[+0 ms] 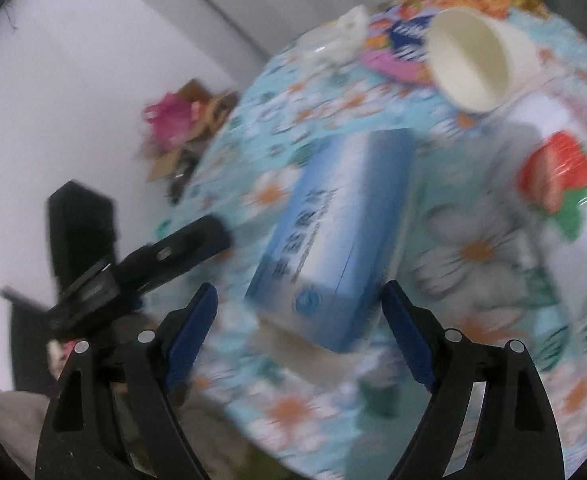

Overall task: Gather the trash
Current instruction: 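Grasp the blue Mecobalamin box with the left tool while the right tool reaches the white bottle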

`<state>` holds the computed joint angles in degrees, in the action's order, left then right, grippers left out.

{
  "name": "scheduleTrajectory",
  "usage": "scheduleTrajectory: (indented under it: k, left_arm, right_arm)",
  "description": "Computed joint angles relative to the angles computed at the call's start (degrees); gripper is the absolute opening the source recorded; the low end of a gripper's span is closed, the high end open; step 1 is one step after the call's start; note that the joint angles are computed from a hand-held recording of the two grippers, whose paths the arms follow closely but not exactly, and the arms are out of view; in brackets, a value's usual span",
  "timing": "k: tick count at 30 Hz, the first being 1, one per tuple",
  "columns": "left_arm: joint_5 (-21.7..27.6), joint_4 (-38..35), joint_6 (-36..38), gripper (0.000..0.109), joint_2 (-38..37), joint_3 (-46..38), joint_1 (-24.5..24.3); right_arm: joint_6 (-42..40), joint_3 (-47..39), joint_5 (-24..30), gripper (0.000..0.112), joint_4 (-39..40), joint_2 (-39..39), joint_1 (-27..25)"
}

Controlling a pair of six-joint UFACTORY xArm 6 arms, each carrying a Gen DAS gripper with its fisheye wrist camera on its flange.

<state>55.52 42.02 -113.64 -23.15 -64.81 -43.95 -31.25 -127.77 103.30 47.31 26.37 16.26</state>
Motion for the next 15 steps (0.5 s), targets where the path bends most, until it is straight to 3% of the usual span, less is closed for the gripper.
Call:
scheduleTrajectory:
  k: [3,9,15]
  left_arm:
    - [1.23,0.77,-0.65,0.079,-0.58,-0.05,-0.81]
    - [1.36,-0.27,1.05,0.079,-0.12,-1.2,-1.39]
    - [-3.38,-3.48,6.34,0.085,1.94,-2.5,0.57]
  right_arm:
    - [-0.68,2.07,1.75,0.081,1.42,-1.55,0.39]
    - [-2.72,9.54,-3.53,0.081,-0.94,-7.46,0.39]
    - [-4.06,16.43,-8.71,0.081,-2.01,-13.24,-4.23]
